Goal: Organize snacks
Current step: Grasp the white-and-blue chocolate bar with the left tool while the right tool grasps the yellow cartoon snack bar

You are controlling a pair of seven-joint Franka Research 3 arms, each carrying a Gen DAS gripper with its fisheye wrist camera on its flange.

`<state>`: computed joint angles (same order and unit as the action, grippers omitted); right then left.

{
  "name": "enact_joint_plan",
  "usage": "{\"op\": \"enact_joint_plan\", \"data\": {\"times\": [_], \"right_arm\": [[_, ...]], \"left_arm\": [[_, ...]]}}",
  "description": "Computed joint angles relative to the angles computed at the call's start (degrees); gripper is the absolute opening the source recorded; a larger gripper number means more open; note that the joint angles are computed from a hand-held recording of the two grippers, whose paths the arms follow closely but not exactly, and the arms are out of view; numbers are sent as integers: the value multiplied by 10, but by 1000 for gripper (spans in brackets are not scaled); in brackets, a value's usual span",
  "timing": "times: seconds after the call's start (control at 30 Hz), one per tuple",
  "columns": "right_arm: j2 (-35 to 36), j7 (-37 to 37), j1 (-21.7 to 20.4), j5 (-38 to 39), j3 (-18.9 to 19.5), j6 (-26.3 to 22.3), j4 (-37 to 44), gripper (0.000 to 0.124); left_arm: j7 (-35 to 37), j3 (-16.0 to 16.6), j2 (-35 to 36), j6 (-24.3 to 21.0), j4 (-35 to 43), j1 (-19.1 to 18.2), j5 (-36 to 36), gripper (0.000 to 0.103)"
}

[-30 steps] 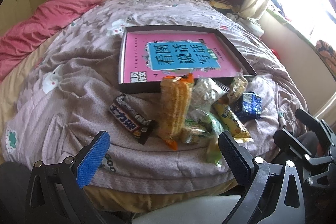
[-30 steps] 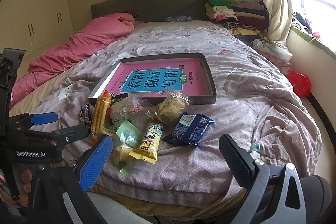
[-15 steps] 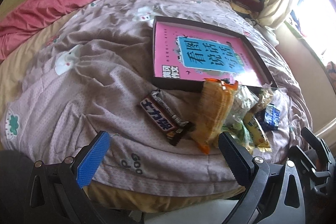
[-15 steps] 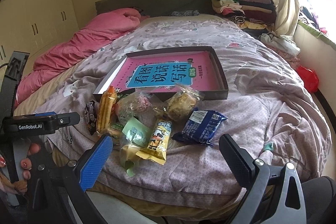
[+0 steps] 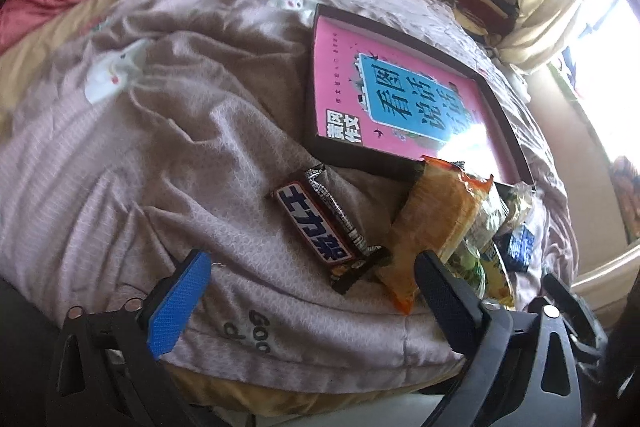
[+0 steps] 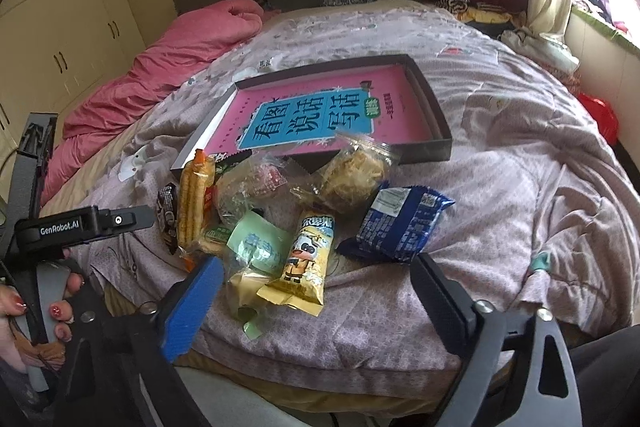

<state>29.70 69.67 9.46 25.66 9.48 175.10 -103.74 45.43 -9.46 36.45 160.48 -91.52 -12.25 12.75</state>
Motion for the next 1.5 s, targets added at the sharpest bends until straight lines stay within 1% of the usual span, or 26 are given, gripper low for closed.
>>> {"op": "enact_joint_plan", "data": {"times": [0.03,0.1,0.17,0.23,0.3,0.53,0.6,0.63,0.7,0.93,0.97,1.07,1.1,1.13,1.2,1.27,1.33,1.5], "right_arm": [[3,1,-2,1,1,-5,5,87],[12,4,-5,6,3,-22,18,81],[19,4,-10,14,8,-34,28,76],[26,3,-16,24,14,-47,39,68],[36,4,-19,33,15,-66,55,62],[62,-4,-19,50,14,-117,97,40],[68,-5,-18,54,13,-125,105,39],[71,-2,-16,55,10,-128,110,37],[77,4,-13,56,6,-134,119,37],[112,47,9,26,-22,-157,171,37],[118,51,9,24,-21,-161,181,36],[136,54,2,22,-16,-174,205,27],[139,53,0,22,-14,-176,208,23],[140,48,-6,26,-8,-177,209,22],[137,39,-11,32,-2,-175,205,22],[134,30,-12,35,1,-172,200,21],[132,23,-15,39,4,-172,197,21],[125,11,-19,50,8,-167,187,21]], "left_arm": [[5,-8,4,3,2,7,-8,97],[10,-14,11,5,8,11,-15,95],[17,-17,16,7,13,13,-18,89],[24,-21,22,7,20,15,-23,81],[29,-23,28,4,27,16,-28,77],[46,-32,44,1,45,24,-47,70],[49,-34,47,1,47,27,-53,67],[51,-35,48,1,47,28,-55,67],[53,-37,51,0,51,30,-61,67],[54,-31,58,-9,64,24,-63,66],[54,-29,58,-7,65,22,-61,66],[57,-30,64,-8,73,23,-61,66],[58,-30,65,-8,75,23,-61,63],[60,-31,68,-6,77,24,-62,59],[67,-36,76,-9,87,29,-66,55],[75,-43,86,-13,98,34,-74,48],[79,-41,91,-16,108,33,-75,45],[104,-50,99,-20,116,40,-82,42]]}}
